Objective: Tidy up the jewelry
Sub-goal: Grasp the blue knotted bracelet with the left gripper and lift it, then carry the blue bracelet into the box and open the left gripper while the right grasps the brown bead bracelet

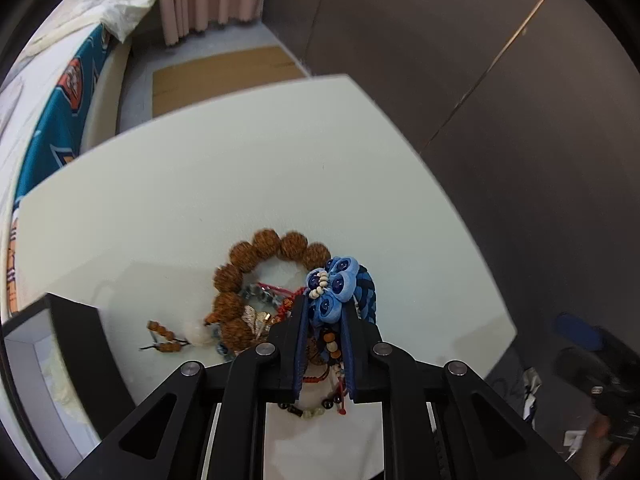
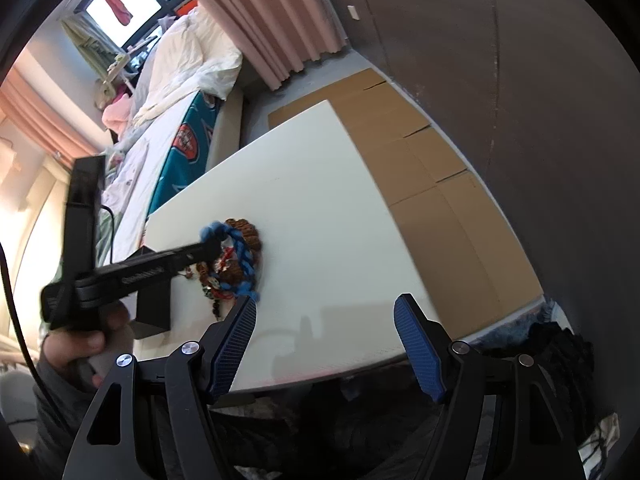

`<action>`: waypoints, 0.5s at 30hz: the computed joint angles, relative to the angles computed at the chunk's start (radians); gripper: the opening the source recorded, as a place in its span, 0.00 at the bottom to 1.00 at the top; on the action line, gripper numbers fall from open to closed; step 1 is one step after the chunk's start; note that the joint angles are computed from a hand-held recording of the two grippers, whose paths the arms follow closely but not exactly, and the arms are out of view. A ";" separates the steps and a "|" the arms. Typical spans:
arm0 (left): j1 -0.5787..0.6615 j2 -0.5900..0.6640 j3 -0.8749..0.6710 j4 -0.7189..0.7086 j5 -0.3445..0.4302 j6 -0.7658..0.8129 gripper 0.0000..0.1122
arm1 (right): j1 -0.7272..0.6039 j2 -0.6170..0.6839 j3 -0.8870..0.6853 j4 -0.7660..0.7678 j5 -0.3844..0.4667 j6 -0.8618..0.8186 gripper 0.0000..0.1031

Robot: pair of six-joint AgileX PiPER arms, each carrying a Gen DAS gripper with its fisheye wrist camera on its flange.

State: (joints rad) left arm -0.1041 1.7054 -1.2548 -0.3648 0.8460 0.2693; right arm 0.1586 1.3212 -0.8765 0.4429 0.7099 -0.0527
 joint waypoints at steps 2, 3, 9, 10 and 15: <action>0.022 -0.038 0.009 -0.013 0.005 0.021 0.14 | 0.018 0.016 -0.008 0.005 -0.008 0.001 0.70; 0.027 -0.049 0.012 -0.018 0.007 0.027 0.14 | 0.030 0.029 -0.014 0.011 -0.013 -0.002 0.70; 0.102 -0.111 0.013 -0.047 0.033 0.073 0.14 | 0.083 0.096 -0.050 0.052 -0.034 -0.018 0.70; 0.113 -0.115 0.012 -0.049 0.037 0.077 0.14 | 0.094 0.115 -0.063 0.061 -0.036 -0.022 0.70; 0.186 -0.152 0.017 -0.067 0.064 0.099 0.14 | 0.150 0.192 -0.138 0.068 -0.041 -0.017 0.69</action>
